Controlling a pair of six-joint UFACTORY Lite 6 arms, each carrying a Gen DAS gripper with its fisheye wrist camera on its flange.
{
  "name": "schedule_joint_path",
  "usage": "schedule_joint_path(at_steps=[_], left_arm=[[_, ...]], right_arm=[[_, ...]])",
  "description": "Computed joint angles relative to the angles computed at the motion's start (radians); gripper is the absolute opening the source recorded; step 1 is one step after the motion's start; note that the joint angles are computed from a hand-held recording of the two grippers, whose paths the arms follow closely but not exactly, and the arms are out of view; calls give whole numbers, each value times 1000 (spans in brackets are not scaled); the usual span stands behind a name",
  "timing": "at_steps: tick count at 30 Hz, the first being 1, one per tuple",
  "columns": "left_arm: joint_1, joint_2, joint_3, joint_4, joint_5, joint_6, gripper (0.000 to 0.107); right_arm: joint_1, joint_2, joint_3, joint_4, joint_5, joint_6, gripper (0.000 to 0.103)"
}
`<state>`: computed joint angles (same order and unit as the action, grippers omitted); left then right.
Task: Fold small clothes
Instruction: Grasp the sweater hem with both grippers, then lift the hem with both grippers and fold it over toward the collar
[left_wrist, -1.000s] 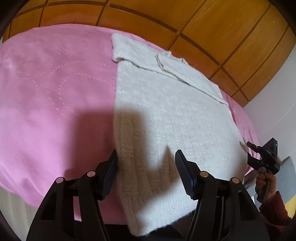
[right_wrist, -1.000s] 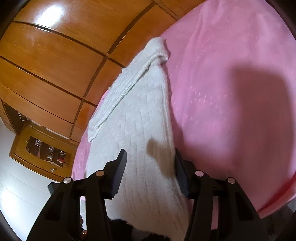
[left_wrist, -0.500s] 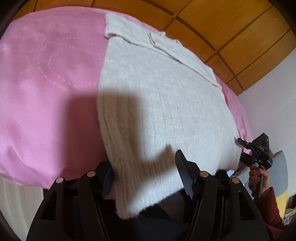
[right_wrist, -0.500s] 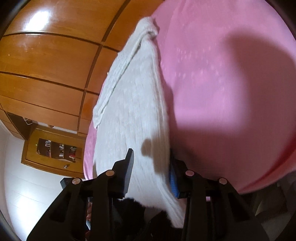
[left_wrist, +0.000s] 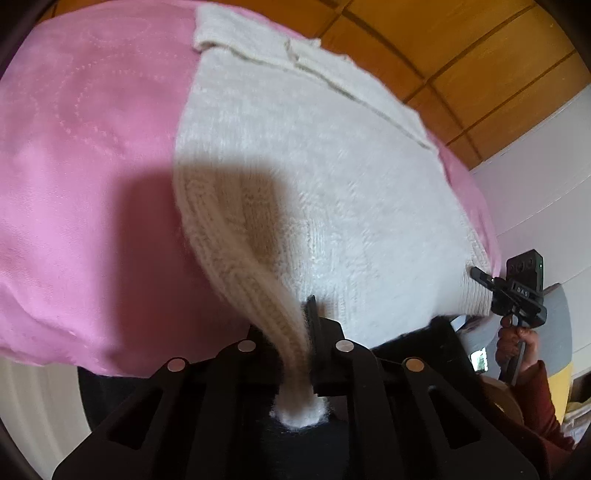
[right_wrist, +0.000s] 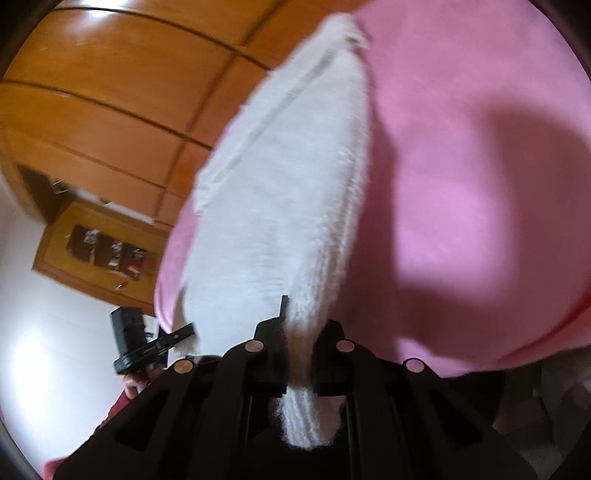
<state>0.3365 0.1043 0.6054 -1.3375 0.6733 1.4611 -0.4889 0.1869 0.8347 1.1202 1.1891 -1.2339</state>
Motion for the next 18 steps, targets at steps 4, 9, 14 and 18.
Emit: schedule_joint_path(at_steps=[4,9,14,18], left_arm=[[3,-125,-51,-21,63,28,7],[99,-279,-103,-10,220,7,5],[230,-353,-137,-14,390,6,5],[288,-411,-158,-2,505,-19,5]], right_arm=[[-38,-59,-33,22,96,-50,7],[-104,-109,-63,53,237,-88,7],[-132,-168,-92,85,368,-114,6],[-157,-196,-107,111,457,-116,6]])
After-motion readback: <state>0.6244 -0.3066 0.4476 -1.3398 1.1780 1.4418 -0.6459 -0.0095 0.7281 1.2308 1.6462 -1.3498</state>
